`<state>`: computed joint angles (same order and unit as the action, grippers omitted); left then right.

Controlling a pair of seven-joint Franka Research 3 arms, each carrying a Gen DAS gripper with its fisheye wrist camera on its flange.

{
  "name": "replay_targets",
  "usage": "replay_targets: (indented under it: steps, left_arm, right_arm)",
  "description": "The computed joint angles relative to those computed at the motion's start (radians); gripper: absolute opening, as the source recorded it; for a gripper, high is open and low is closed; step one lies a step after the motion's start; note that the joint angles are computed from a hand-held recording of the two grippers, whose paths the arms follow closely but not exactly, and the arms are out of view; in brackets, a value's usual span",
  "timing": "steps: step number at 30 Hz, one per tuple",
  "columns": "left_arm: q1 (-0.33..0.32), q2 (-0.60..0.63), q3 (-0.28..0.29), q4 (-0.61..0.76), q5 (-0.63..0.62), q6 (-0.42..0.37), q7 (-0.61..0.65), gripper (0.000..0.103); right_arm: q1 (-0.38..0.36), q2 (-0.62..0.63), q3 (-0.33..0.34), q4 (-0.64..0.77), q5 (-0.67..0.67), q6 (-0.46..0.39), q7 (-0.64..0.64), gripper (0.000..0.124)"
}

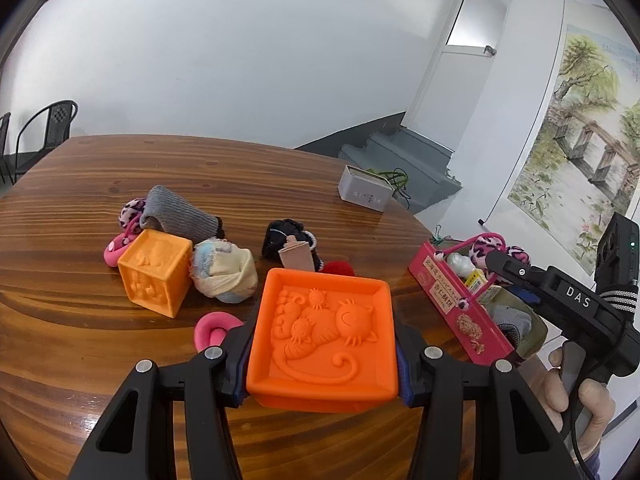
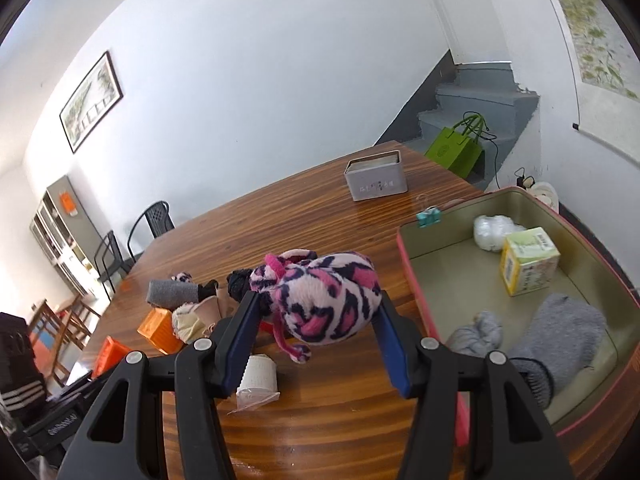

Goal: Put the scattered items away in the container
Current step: 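Carry the cube and leopard plush over the tin box and open both tools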

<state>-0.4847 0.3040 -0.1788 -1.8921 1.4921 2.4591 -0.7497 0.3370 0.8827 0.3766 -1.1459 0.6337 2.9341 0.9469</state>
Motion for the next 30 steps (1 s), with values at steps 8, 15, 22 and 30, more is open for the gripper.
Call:
replay_targets:
  steps: [8, 15, 22, 30]
  left_arm:
    - [-0.027, 0.07, 0.011, 0.123, -0.028, 0.009, 0.11, 0.055]
    - [-0.06, 0.144, 0.042, 0.243, -0.063, 0.046, 0.207, 0.055]
    - [-0.095, 0.231, 0.082, 0.389, -0.14, 0.086, 0.344, 0.055]
    - [-0.127, 0.402, 0.123, 0.66, -0.303, 0.117, 0.584, 0.055]
  right_arm:
    - [-0.125, -0.052, 0.104, -0.072, 0.121, 0.088, -0.11, 0.06]
    - [-0.117, -0.038, 0.021, -0.023, 0.112, 0.089, -0.009, 0.06]
    - [-0.065, 0.006, -0.104, 0.05, -0.001, 0.054, 0.152, 0.063]
    - [-0.116, 0.04, -0.058, 0.065, -0.022, 0.03, 0.168, 0.08]
